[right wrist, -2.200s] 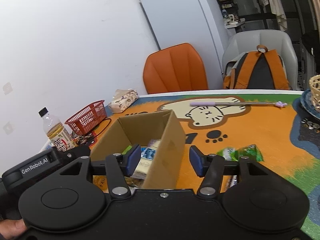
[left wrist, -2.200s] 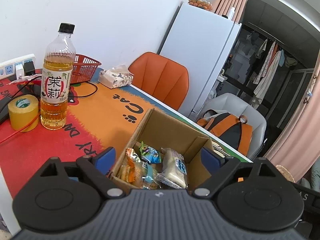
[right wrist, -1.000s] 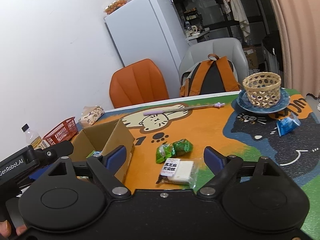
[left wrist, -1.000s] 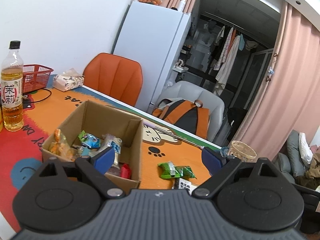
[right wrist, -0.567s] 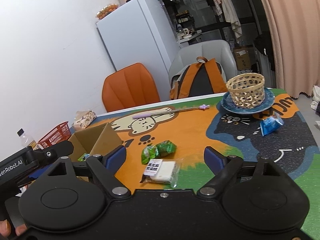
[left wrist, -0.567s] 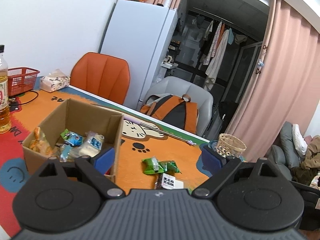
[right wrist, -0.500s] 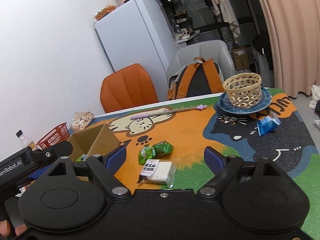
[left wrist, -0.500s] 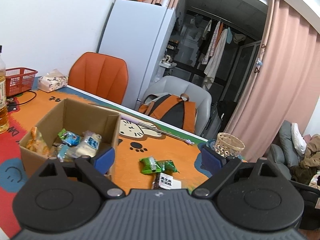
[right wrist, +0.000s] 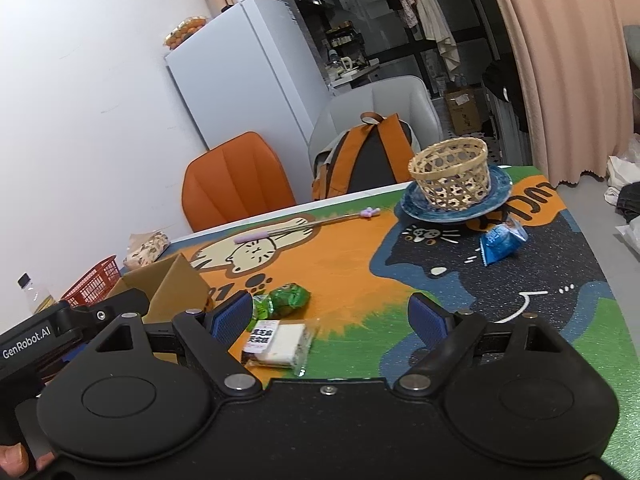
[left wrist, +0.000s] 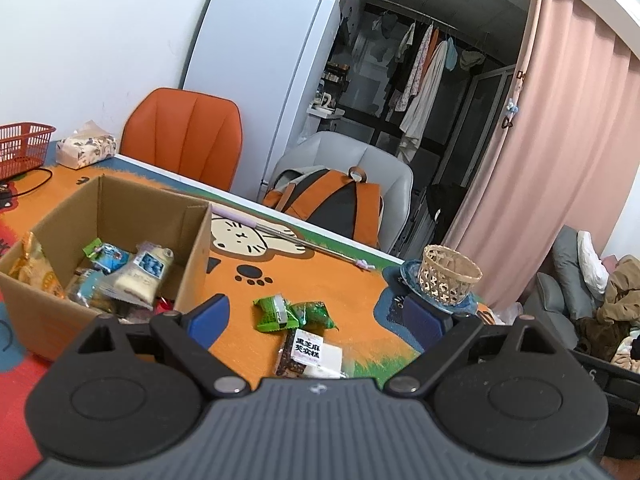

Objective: Organize snacks
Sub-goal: 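Withdraw both tools from box toward remaining snacks on the mat, then lower left tool onto green wrapped snack packet on the mat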

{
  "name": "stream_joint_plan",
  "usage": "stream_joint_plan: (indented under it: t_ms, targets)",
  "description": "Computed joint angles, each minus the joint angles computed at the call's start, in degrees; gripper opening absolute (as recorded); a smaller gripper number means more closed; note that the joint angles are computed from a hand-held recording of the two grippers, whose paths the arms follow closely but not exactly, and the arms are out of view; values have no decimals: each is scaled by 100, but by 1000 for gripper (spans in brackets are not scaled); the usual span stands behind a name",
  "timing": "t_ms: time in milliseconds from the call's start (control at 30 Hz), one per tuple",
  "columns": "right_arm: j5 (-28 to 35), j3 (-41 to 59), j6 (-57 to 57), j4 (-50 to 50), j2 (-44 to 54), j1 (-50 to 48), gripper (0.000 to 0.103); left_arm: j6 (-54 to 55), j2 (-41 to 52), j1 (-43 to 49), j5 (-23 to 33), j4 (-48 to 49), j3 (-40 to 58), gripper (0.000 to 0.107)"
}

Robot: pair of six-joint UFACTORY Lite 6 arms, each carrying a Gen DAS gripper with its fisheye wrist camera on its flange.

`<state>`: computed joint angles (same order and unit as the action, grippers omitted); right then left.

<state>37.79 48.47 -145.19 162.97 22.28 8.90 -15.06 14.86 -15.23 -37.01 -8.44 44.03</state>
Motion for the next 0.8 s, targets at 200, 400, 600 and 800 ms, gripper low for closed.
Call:
stream_joint_plan:
  t_ms: [200,400,600,800]
  targets:
    - [65,93,106,-149,213,-189,85,-9,416,-103,26,22,322,93]
    - [133,187,269,-366,433,-416,85,80,911,-202,125,-8,773,93]
    - [144,391,434,-587,668,-658,85,132,1506,-183,261,-135,1386,92]
    - [50,818,679,-872,1046,-870,85,480,2002,-186,212,-610,1924,84]
